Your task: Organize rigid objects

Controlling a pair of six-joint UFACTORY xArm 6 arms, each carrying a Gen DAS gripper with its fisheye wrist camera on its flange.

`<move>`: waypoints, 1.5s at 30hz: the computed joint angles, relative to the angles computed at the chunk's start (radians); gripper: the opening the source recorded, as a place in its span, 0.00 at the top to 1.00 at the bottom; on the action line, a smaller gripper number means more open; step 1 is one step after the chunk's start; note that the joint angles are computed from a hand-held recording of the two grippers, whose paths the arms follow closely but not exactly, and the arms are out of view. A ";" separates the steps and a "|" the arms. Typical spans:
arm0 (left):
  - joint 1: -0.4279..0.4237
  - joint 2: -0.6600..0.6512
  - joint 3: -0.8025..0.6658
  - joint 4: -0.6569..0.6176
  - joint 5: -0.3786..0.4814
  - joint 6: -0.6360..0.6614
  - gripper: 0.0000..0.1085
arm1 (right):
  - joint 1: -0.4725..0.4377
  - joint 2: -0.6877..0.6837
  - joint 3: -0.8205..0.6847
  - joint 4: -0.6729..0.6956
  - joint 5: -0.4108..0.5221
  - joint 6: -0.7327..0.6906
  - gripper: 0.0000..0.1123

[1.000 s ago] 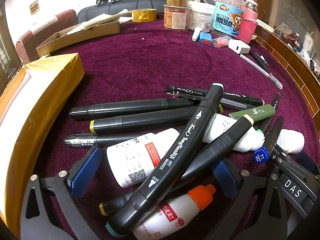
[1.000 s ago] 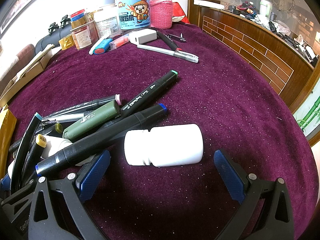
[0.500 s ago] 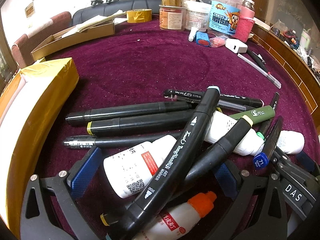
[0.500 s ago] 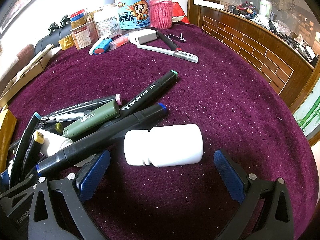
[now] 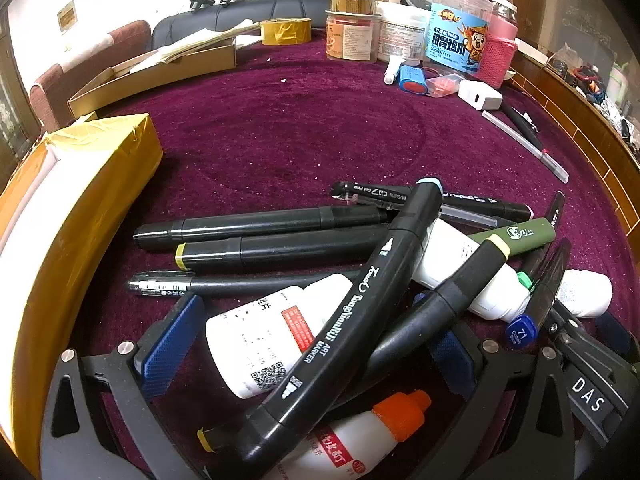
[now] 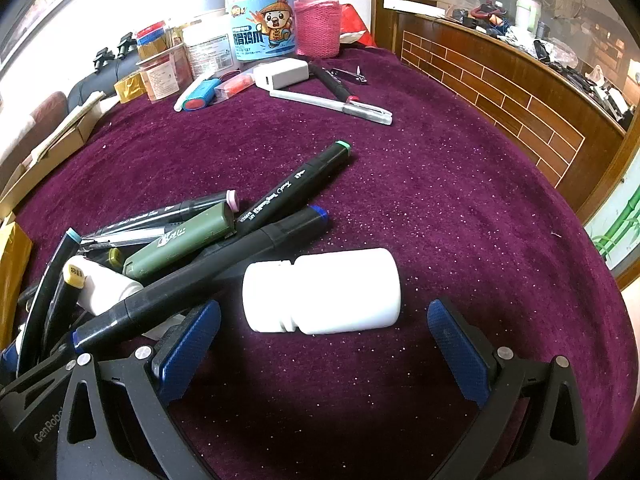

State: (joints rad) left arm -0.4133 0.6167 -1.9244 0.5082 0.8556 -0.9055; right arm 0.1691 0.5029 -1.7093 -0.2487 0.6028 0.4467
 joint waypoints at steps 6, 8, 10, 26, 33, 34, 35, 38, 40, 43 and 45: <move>-0.001 0.000 -0.001 0.001 0.004 -0.004 0.05 | -0.001 -0.001 0.002 0.011 -0.001 -0.012 0.09; -0.003 -0.004 0.002 -0.006 0.009 0.004 0.05 | -0.003 0.004 -0.015 0.047 0.024 -0.062 0.09; -0.001 -0.009 0.007 -0.031 0.008 0.036 0.05 | -0.007 0.009 -0.035 0.102 0.058 -0.138 0.09; 0.036 -0.280 0.365 -0.202 -0.244 0.279 0.12 | -0.047 -0.140 0.122 0.161 0.018 -0.267 0.10; 0.118 -0.477 0.594 -0.271 -0.460 0.364 0.09 | -0.089 -0.168 0.169 0.446 -0.227 -0.333 0.10; 0.118 -0.469 0.576 -0.257 -0.423 0.351 0.09 | -0.086 -0.147 0.148 0.472 -0.225 -0.357 0.10; 0.115 -0.463 0.566 -0.249 -0.400 0.339 0.09 | -0.080 -0.125 0.133 0.473 -0.235 -0.358 0.12; 0.086 -0.428 0.533 -0.282 -0.376 0.386 0.09 | -0.064 -0.100 0.145 0.567 -0.284 -0.420 0.13; 0.063 -0.379 0.477 -0.254 -0.361 0.403 0.09 | -0.055 -0.102 0.186 0.557 -0.326 -0.407 0.13; 0.031 -0.281 0.353 -0.207 -0.307 0.443 0.14 | -0.056 -0.099 0.186 0.629 -0.331 -0.454 0.17; 0.015 -0.212 0.264 -0.213 -0.253 0.495 0.45 | -0.057 -0.104 0.200 0.651 -0.346 -0.466 0.17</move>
State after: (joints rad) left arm -0.3979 0.4045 -1.6607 0.2954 0.6023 -0.4102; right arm 0.1119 0.3993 -1.5090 0.4023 0.2573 -0.0198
